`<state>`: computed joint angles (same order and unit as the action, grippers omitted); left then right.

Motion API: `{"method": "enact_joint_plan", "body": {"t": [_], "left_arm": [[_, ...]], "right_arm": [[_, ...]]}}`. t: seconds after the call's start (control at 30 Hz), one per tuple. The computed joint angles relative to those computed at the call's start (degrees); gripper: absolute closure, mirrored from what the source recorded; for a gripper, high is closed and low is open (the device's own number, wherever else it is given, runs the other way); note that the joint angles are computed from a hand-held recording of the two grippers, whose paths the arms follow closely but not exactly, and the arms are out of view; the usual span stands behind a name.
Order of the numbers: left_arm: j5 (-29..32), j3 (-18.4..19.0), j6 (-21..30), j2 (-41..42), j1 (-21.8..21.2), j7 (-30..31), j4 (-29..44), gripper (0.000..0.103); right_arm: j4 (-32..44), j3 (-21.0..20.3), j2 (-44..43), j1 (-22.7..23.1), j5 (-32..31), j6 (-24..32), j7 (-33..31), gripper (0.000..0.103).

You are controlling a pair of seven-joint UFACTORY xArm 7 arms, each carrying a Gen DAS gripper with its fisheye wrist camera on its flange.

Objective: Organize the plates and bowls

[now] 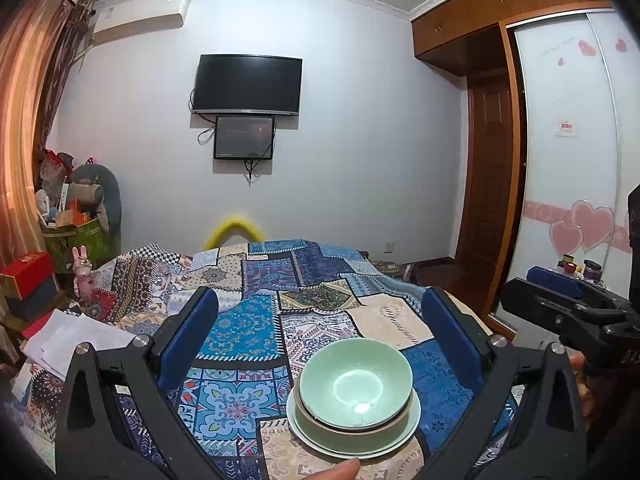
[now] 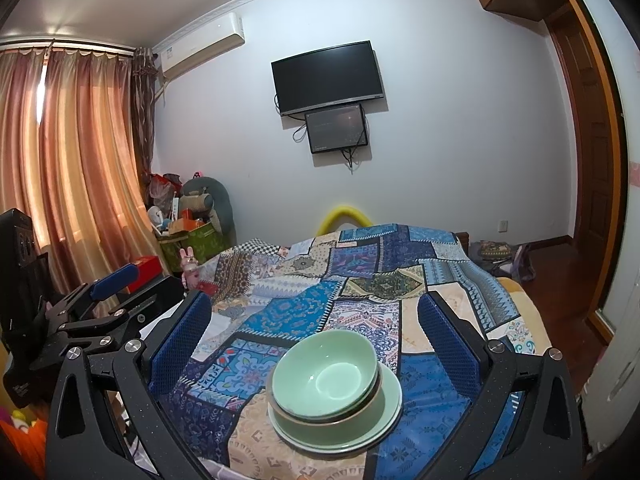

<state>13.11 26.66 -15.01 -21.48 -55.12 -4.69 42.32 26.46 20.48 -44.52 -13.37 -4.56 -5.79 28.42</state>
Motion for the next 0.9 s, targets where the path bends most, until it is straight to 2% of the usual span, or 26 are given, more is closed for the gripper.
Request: {"method": "enact_joint_plan", "body": {"t": [0.07, 0.17, 0.33, 0.5, 0.9], "left_arm": [[0.1, 1.5, 0.2, -0.1, -1.6, -0.1, 0.2, 0.000], [-0.1, 0.3, -0.7, 0.3, -0.1, -0.1, 0.1, 0.000], [1.9, 3.4, -0.2, -0.4, -3.4, -0.2, 0.1, 0.000], [1.3, 2.4, -0.4, 0.0, -2.3, -0.3, 0.0, 0.000], [-1.8, 4.3, 1.3, -0.2, -5.3, 2.0, 0.5, 0.000]], "right_arm": [[0.0, 0.0, 0.0, 0.0, -0.1, -0.1, -0.1, 0.000], [0.0, -0.1, 0.1, 0.1, -0.2, 0.0, -0.2, 0.000], [0.2, -0.4, 0.5, 0.3, -0.2, 0.1, -0.3, 0.000], [0.2, -0.6, 0.6, 0.5, -0.3, 0.0, -0.5, 0.000], [-0.1, -1.0, 1.1, 0.9, 0.0, -0.4, -1.0, 0.000]]}}
